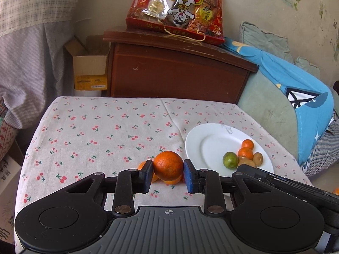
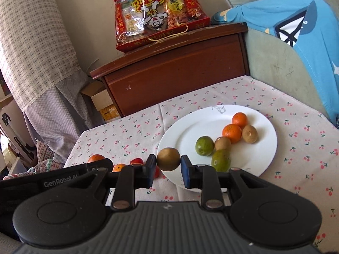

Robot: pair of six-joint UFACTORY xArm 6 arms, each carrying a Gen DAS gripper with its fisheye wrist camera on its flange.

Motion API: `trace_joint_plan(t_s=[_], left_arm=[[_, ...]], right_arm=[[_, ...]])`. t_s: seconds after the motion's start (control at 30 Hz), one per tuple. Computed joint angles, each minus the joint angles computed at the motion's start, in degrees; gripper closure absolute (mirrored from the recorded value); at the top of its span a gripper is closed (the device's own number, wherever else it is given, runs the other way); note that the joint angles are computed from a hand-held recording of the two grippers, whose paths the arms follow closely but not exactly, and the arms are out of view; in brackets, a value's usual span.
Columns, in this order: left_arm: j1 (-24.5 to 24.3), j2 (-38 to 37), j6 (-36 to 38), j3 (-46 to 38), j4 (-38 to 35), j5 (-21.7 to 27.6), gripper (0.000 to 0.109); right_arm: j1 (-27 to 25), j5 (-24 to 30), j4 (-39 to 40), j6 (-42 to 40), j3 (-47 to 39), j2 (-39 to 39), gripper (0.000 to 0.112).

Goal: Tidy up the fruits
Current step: 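Carry the orange and kiwi onto the plate and open both grippers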

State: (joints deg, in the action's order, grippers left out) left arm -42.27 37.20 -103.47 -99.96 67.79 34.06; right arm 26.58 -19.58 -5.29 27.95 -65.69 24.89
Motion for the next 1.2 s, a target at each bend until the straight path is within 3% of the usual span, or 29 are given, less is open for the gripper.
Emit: trace_joint_plan(t_s=[0.07, 0.33, 0.47, 0.73, 0.9, 1.2], left_arm=[[0.1, 0.6, 1.9, -1.9, -1.0, -0.5, 0.080], [1.1, 7.2, 20.8, -14.0, -13.2, -3.2, 0.080], [0.7, 12.8, 26.1, -21.9, -15.8, -1.2, 0.080], [1.1, 19.2, 30.7, -28.9, -23.3, -0.9, 0.080], [1.1, 23.8, 34.3, -35.4, -26.9, 0.6, 0.080], [0.9, 33.4, 41.2, -50.4, -34.5, 6.0, 0.080]], right_arm=[[0.7, -0.7, 8.2, -6.8, 1.1, -1.1, 0.087], [1.5, -1.8, 26.3, -18.2, 1.4, -1.3, 0.087], [1.2, -1.2, 27.9, -17.7, -0.4, 0.7, 0.087], [1.0, 0.3, 30.6, -17.2, -2.3, 3.2, 0.087], [-0.7, 1.2, 22.7, -8.6, -2.3, 3.9, 0.087], [-1.2, 2.6, 21.7, -5.9, -3.8, 5.4, 0.085]])
